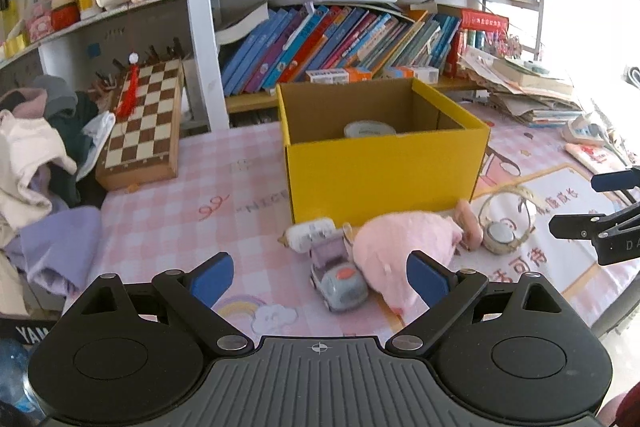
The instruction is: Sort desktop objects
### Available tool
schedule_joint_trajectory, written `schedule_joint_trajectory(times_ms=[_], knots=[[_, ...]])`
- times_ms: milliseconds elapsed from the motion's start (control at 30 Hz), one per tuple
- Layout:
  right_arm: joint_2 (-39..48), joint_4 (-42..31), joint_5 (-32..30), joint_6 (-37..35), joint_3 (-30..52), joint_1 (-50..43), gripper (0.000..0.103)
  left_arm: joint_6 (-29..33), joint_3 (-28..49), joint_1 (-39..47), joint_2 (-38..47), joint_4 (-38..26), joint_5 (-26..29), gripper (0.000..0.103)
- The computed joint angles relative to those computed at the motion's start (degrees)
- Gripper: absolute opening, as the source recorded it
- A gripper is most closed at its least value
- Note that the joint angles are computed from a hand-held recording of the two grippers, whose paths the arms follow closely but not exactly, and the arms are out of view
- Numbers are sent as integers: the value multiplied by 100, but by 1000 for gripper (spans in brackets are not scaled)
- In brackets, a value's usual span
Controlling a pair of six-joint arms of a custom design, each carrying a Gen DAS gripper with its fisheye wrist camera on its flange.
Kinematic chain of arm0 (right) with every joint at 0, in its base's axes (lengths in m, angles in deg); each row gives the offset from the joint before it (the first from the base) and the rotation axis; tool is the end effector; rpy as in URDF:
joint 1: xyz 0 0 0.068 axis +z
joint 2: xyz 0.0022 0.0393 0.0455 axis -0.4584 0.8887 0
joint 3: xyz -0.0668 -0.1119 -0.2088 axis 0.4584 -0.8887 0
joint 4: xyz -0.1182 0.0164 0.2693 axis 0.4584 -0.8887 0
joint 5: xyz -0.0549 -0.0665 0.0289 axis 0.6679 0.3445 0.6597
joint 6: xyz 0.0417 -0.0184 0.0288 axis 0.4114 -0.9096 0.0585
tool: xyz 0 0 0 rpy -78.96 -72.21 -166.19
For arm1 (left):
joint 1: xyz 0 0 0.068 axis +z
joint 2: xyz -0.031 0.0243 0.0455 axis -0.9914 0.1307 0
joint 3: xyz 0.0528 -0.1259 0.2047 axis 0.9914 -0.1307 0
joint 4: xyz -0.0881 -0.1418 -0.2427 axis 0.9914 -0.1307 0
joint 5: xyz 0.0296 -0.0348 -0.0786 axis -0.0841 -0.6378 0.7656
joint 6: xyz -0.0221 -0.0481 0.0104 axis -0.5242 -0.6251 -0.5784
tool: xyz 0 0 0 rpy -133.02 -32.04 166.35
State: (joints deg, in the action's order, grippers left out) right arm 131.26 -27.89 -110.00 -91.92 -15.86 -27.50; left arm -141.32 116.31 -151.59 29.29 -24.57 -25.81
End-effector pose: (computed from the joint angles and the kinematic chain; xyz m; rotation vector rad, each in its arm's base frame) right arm 0.2410 0.0137 0.0876 -0.7030 2.1525 0.2595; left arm 0.1234 -0.2446 0.0914 -0.1677 2.2163 0.1328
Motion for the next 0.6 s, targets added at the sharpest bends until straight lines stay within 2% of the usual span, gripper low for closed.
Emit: schedule_joint_trajectory(times_ms=[233, 367, 600], knots=[[-396, 47, 340, -46, -585, 160, 100, -408, 169, -263, 478, -68, 182, 95], [-409, 59, 554, -165, -735, 330, 100, -441, 212, -308, 634, -5, 317, 95], [-270, -4, 615, 26, -791, 373, 100, -391, 360, -381, 969, 164, 558, 95]])
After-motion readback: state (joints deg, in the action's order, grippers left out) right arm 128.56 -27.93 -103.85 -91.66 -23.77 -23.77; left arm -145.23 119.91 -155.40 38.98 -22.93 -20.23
